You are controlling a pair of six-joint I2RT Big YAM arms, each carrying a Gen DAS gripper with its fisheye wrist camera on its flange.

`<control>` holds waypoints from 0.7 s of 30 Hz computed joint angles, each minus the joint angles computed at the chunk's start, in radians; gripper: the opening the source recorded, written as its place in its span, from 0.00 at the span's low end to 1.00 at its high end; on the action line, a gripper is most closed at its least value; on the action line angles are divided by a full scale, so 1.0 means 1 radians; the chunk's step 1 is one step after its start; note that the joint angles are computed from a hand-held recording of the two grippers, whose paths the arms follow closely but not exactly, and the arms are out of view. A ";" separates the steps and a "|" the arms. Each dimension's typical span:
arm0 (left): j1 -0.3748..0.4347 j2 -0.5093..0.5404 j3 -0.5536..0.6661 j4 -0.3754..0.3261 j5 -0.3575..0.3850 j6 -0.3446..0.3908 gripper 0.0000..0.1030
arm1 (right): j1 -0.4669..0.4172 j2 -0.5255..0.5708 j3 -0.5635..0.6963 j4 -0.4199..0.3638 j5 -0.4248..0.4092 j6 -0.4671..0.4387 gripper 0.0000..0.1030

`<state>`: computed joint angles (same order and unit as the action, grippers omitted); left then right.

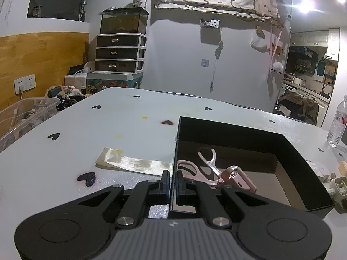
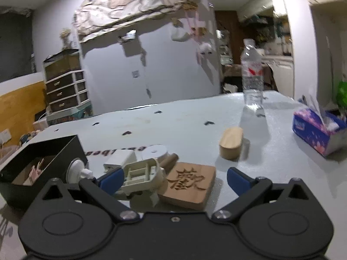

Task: Organize rigid objects
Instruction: 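Move the right gripper to the cream plastic holder and grasp it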

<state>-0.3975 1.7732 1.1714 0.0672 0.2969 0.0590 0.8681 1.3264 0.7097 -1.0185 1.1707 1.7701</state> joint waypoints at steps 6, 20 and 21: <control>0.000 0.001 0.002 -0.001 0.001 -0.008 0.04 | -0.071 0.023 0.018 0.246 -0.029 -0.410 0.96; -0.002 0.011 0.013 -0.009 0.001 0.029 0.04 | -0.221 0.000 -0.007 0.476 -0.247 -0.846 0.66; -0.003 0.013 0.016 -0.013 0.000 0.031 0.04 | -0.224 -0.003 -0.014 0.493 -0.251 -0.850 0.63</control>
